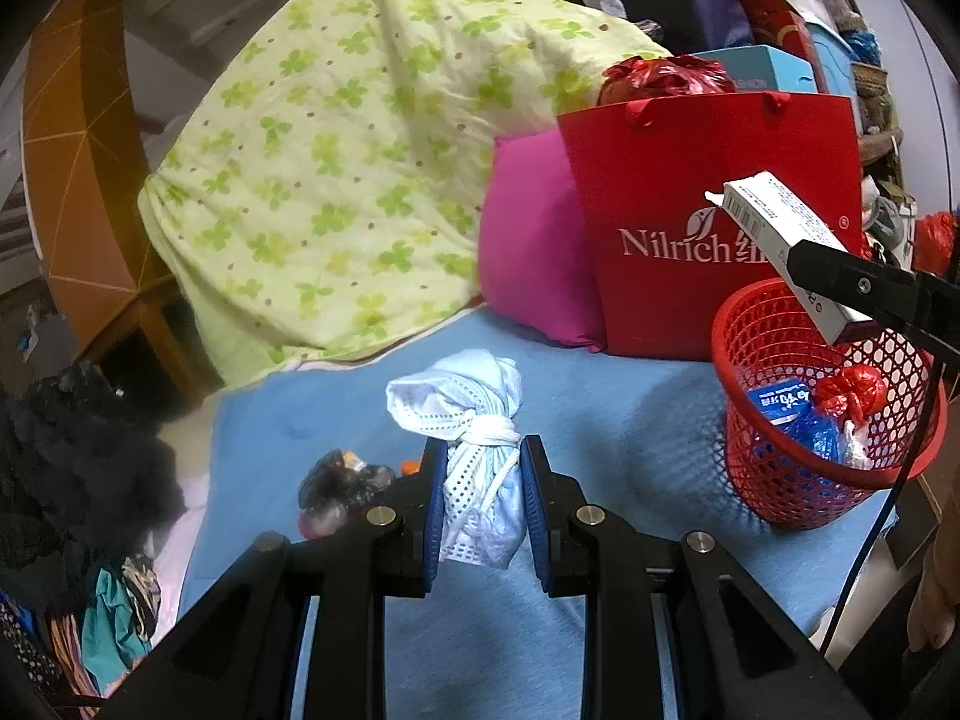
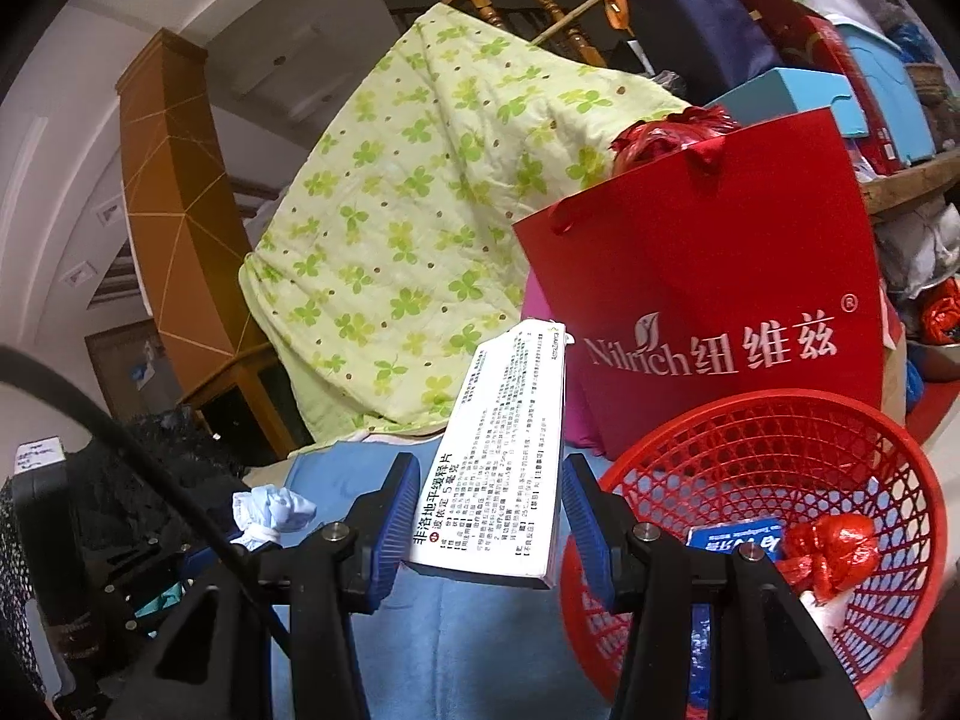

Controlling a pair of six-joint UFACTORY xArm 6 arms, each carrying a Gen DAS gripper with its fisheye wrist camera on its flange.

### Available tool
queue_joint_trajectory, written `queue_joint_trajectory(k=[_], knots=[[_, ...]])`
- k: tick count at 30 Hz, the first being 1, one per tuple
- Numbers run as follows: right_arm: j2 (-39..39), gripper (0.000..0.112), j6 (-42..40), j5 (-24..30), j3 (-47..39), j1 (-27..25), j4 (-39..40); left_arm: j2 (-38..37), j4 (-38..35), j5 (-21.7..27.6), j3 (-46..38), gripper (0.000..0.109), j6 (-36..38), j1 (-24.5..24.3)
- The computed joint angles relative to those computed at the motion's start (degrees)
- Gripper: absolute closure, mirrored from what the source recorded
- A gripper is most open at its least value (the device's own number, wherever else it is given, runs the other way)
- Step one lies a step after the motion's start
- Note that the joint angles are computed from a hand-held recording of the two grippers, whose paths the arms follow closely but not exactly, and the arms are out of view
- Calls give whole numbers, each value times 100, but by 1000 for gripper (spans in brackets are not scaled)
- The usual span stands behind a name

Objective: Collect trash
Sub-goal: 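Carry mask and box to the red basket and release them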

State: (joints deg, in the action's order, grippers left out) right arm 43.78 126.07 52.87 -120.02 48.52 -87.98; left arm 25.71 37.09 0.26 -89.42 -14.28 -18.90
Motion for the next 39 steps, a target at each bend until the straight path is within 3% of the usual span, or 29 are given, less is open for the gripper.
queue_joint_trajectory(k=[29,39], knots=[[-1474,60,1568,538,2316,2,-291,167,-1356,99,-209,83,1551,-721],[-2094,60,2628,455,3295,-105,-526,347,-1455,187,-503,83,1773,-995]])
